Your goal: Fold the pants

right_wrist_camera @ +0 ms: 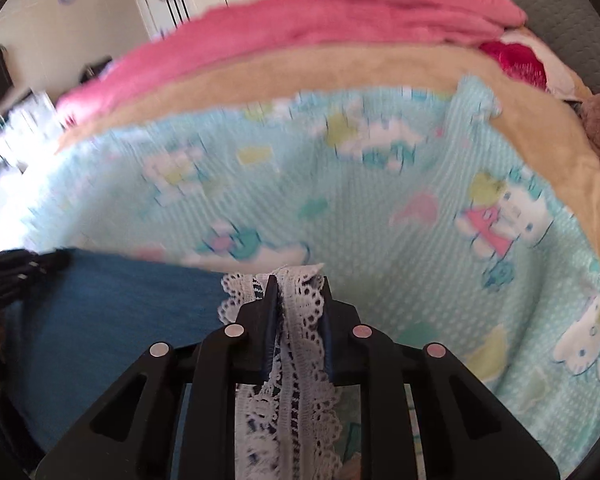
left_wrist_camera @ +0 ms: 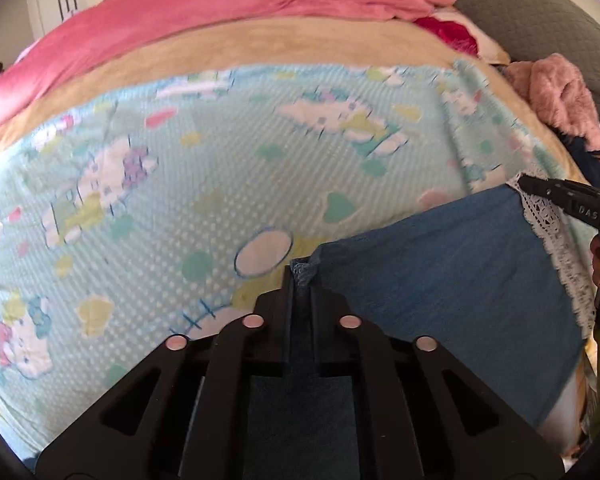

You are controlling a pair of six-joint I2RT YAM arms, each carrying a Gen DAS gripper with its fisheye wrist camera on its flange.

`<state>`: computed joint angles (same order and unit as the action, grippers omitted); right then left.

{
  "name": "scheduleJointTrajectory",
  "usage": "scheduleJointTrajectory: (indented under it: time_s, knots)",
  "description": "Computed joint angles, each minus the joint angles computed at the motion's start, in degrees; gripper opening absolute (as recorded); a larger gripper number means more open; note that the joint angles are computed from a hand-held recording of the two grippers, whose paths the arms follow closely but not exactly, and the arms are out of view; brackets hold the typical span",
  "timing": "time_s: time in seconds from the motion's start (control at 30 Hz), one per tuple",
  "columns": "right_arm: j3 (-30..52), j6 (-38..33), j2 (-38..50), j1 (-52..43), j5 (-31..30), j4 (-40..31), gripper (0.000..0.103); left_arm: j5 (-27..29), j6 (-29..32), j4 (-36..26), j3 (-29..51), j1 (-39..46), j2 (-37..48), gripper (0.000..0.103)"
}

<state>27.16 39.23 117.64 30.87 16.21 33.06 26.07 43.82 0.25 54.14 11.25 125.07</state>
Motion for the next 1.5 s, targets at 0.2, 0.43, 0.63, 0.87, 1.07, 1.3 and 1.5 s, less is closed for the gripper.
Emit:
scheduleJointTrajectory:
  time_s: [0.2, 0.43, 0.63, 0.87, 1.07, 1.3, 1.5]
  knots:
    - [-4.18, 4.62, -3.28, 0.63, 2.6, 1.94, 0.045, -1.4, 0.7, 3.42, -3.64, 1.82, -3.27, 0.034]
    - [-10.36, 13.95, -13.54, 8.96, 9.79, -3.17, 0.059, 0.21, 3.63, 4.74, -8.75, 4.8, -9.4, 0.052]
    - [-11.6, 25.12, -22.43, 19.93, 16.87, -16.62, 0.067, 2.33, 6.43, 4.1, -12.17, 8.09, -13.67, 0.067]
    - [-10.6, 38.22, -22.82, 30.67, 19.24, -25.83, 0.067, 5.22, 10.28, -0.09, -13.9, 13.26, -17.24, 0.073]
    - [-9.9, 47.18, -20.07, 36.57, 19.27, -28.12, 0.067, 7.62, 15.17, -4.03, -15.1, 19.14, -19.32, 0.078]
    - [-8.78, 51.16, -20.98, 39.97, 20.06, -31.49, 0.067, 9.42, 22.21, -7.73, -15.17, 27.61, -20.12, 0.079]
    - [-8.53, 53.9, -19.75, 41.72, 18.95, -31.57, 0.067, 9.06, 28.03, -11.77, -13.36, 33.87, -17.68, 0.079]
